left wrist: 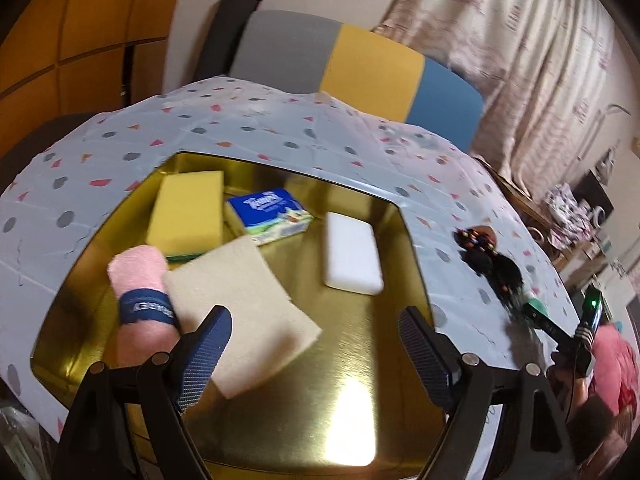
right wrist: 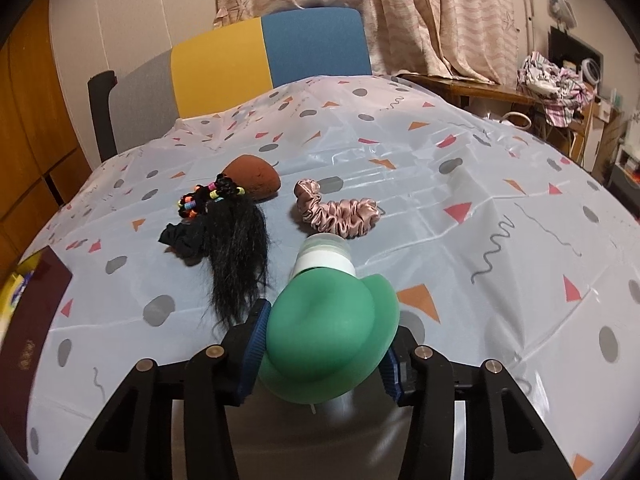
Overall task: Organize rigid objects
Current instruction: 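Carry the beige mesh cloth into the tray beside the pink dishcloth and release, then lower the green dome-shaped object into the tray and open the right tool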
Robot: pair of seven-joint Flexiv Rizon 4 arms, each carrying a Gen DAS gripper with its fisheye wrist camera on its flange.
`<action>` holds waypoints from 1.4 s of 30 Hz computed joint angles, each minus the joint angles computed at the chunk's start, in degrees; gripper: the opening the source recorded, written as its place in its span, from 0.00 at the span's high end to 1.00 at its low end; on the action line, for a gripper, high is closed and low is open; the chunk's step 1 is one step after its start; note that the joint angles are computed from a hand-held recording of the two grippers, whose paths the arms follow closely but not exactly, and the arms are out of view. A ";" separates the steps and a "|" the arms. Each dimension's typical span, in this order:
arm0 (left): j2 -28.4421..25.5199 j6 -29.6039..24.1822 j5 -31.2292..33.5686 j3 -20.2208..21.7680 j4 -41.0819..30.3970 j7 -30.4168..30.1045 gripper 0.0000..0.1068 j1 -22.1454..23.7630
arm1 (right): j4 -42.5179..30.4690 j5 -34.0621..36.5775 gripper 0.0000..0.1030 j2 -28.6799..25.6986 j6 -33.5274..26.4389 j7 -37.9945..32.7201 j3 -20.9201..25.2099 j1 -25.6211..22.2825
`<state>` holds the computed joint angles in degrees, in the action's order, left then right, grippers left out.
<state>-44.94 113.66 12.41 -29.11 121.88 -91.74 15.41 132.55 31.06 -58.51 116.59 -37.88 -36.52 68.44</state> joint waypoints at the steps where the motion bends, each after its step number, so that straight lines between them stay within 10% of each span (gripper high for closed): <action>1: -0.24 0.07 0.52 -0.49 0.04 0.19 0.18 0.38 | 0.31 0.19 0.52 0.30 0.54 0.06 0.34 0.04; 15: -3.44 0.22 2.92 -5.60 1.47 -0.25 0.19 6.36 | -0.11 2.00 0.52 6.96 3.94 -5.22 4.47 5.14; 28: -3.50 3.29 4.76 -5.81 4.13 -2.87 0.19 11.23 | -17.30 -9.65 0.52 11.14 -4.33 -18.80 6.97 3.43; 42: -2.66 5.78 7.23 -3.06 5.54 -7.85 0.19 13.61 | -37.78 -33.24 0.51 6.74 -21.95 -14.06 22.73 -15.10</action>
<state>-47.61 119.44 19.64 -32.17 127.42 -99.59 29.02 94.77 -2.18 -51.77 94.65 -51.95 -13.79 53.34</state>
